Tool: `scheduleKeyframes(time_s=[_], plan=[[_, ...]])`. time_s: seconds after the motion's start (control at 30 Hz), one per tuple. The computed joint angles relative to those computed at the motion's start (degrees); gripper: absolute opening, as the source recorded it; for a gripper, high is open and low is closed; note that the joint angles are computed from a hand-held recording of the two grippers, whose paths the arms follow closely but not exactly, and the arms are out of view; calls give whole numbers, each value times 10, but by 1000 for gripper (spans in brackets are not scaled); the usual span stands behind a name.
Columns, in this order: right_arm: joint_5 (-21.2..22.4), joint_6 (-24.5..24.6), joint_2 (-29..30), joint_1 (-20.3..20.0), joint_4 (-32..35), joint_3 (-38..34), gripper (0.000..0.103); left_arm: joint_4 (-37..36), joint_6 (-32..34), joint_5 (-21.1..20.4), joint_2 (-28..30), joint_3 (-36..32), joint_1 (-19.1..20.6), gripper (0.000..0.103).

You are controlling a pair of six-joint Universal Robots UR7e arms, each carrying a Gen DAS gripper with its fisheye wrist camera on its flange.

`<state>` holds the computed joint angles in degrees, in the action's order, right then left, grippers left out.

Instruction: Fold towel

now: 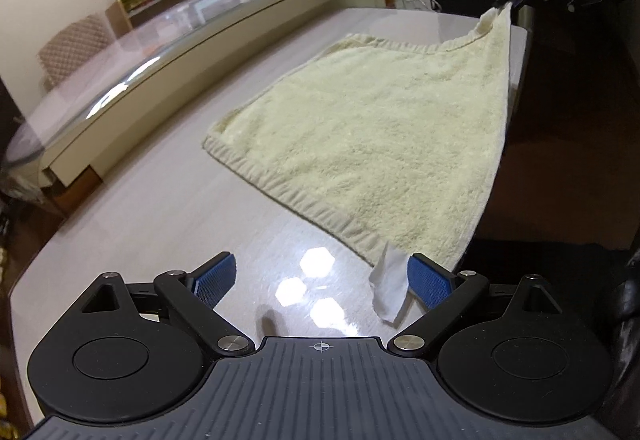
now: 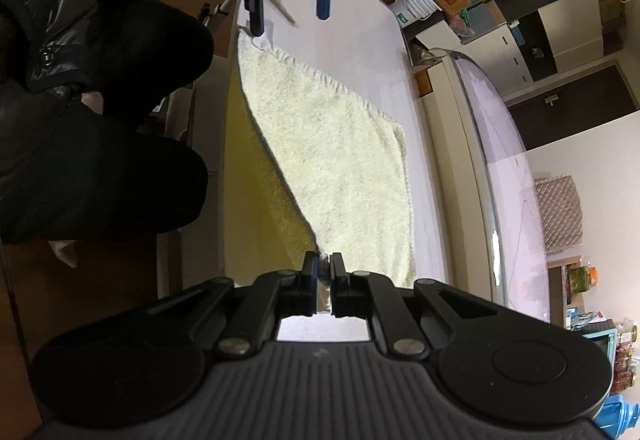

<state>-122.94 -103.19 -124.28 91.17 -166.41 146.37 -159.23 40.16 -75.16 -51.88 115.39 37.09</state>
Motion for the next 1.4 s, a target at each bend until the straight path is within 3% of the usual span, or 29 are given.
scheduleKeyframes(time_s=[0.2, 0.5, 0.87, 1.4], plan=[[-11, -2, 30, 20, -18, -18, 6, -13, 3, -5, -1, 8, -2, 96], [-6, -49, 153, 35, -56, -98, 6, -42, -10, -18, 0, 17, 9, 96], [7, -85, 283, 17, -43, -197, 6, -96, -42, -25, 2, 37, 18, 100], [22, -116, 424, 3, -14, -306, 6, -173, -41, 2, 2, 73, 1, 100]])
